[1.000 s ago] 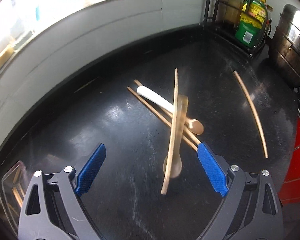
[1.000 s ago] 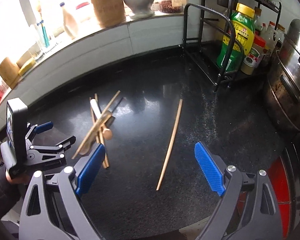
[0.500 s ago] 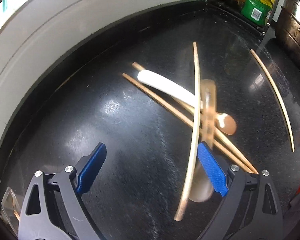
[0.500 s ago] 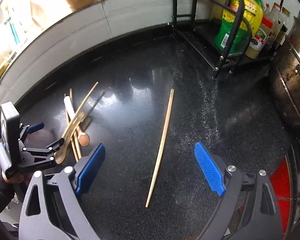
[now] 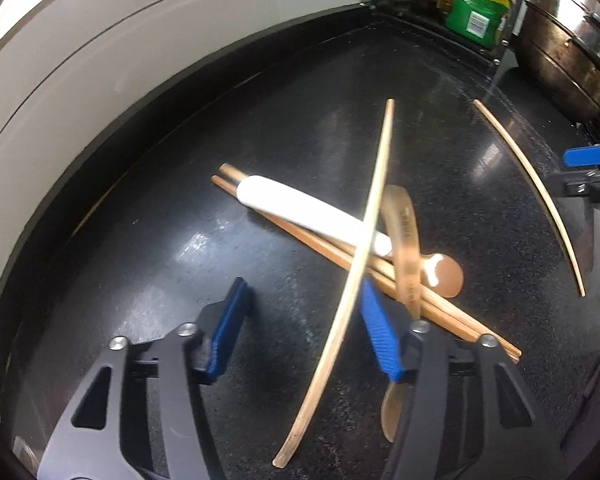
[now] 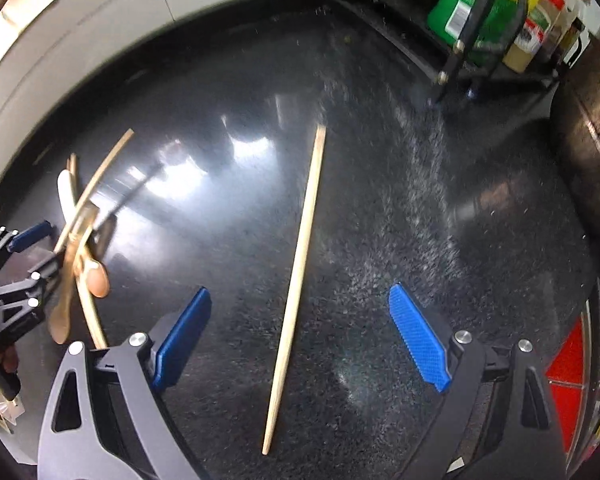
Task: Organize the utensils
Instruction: 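Grasp a wooden chopstick with the right gripper while the left gripper grasps another chopstick, then carry both held chopsticks over the clear tray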
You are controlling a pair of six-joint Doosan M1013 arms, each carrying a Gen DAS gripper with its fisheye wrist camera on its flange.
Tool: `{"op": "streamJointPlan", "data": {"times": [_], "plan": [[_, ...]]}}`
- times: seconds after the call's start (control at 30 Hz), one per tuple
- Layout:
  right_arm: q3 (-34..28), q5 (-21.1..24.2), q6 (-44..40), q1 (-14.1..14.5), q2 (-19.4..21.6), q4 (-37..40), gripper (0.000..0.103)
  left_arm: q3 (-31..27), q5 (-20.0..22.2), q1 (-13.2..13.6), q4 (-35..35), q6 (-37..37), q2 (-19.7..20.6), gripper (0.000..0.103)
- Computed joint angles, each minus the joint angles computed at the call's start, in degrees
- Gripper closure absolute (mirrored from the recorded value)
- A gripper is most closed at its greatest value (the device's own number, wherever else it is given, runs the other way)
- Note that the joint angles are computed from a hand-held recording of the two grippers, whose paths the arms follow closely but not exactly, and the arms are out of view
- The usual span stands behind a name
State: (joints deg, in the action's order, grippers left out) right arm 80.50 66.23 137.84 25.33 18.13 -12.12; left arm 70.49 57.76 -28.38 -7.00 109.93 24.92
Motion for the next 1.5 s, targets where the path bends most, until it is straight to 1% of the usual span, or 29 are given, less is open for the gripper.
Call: {"op": "streamJointPlan", "data": {"times": [0.07, 0.1, 0.17, 0.2, 0.23, 0.27, 0.3, 0.33, 0.37, 0.4, 0.43, 0.53, 0.6, 0.7, 0.87, 0.9, 1.03, 1.17, 1.27, 1.5], "plan": [[0.23, 0.16, -0.22, 0.07, 0.42, 0.40, 0.018, 0.32, -0.40, -0.15, -0.09, 0.47, -0.24, 0.071], [0.45, 0.03, -0.45, 0.02, 0.55, 1.16, 0.022, 0.49, -0.51, -0.31, 0.32, 0.23, -0.39, 0.075], [1.03, -0.84, -0.12, 0.47, 0.61, 0.10, 0.026, 0.88, -0.81, -0.49, 0.56, 0.06, -0.64, 0.087], [1.13, -1.24, 0.03, 0.57, 0.65, -0.18, 0.026, 1.04, -0.94, -0.45, 0.77, 0.07, -0.75, 0.087], [1.15, -1.46, 0.16, 0.63, 0.68, -0.37, 0.026, 1.14, -0.85, -0.37, 0.81, 0.09, -0.87, 0.090], [1.14, -1.62, 0.17, 0.71, 0.69, -0.48, 0.026, 0.98, -0.58, -0.38, 0.83, -0.01, -0.81, 0.096], [0.99, -1.87, 0.04, 0.82, 0.70, -0.79, 0.032, 0.83, -0.32, -0.45, 1.18, -0.19, -0.76, 0.097], [0.94, -2.48, -0.25, 0.93, 0.62, -1.31, 0.046, 0.71, -0.08, -0.42, 1.31, -0.46, -0.70, 0.098], [0.74, -2.83, -0.62, 0.95, 0.60, -1.49, 0.058, 0.55, 0.26, -0.42, 1.43, -0.64, -0.63, 0.098], [0.51, -2.66, -1.03, 0.82, 0.70, -1.14, 0.091, 0.40, 0.61, -0.54, 1.74, -1.06, -0.56, 0.098], [0.18, -2.51, -1.45, 0.56, 0.83, -0.02, 0.095, 0.22, 0.82, -0.67, 2.39, -1.82, -0.46, 0.098], [-0.43, -2.46, -3.41, 0.41, 1.12, 0.80, 0.096, -0.43, 1.95, -0.69, 3.11, -5.78, -0.38, 0.098], [-0.29, -3.36, -4.26, 0.00, 0.88, 3.18, 0.096, -0.30, 1.71, -0.74, 4.22, -8.31, -1.07, 0.098], [-0.74, -4.01, -5.79, 0.48, 0.19, 2.96, 0.096, -0.63, 2.77, -0.62, 5.86, -13.67, -2.22, 0.098], [-2.92, -5.44, -9.36, 1.68, -1.15, 1.91, 0.096, -0.26, 4.16, -0.76, 9.00, -21.88, -5.29, 0.098], [-3.18, -5.77, -9.89, 1.89, -1.49, 1.87, 0.096, 0.07, 4.32, -1.10, 10.50, -24.45, -6.30, 0.098], [-4.42, -6.69, -12.12, 3.37, -3.08, 1.44, 0.096, 1.22, 4.91, -1.85, 12.43, -30.29, -9.14, 0.098], [-5.01, -7.34, -14.12, 4.45, -4.22, 1.41, 0.096, 2.64, 5.38, -2.53, 14.40, -34.97, -11.59, 0.098], [-5.74, -7.66, -15.57, 5.67, -4.82, 1.28, 0.096, 4.15, 6.31, -2.45, 15.61, -39.11, -13.62, 0.098], [-7.24, -8.69, -20.00, 7.78, -5.02, 3.02, 0.096, 6.79, 8.11, -2.76, 19.61, -46.47, -16.95, 0.098]]}}
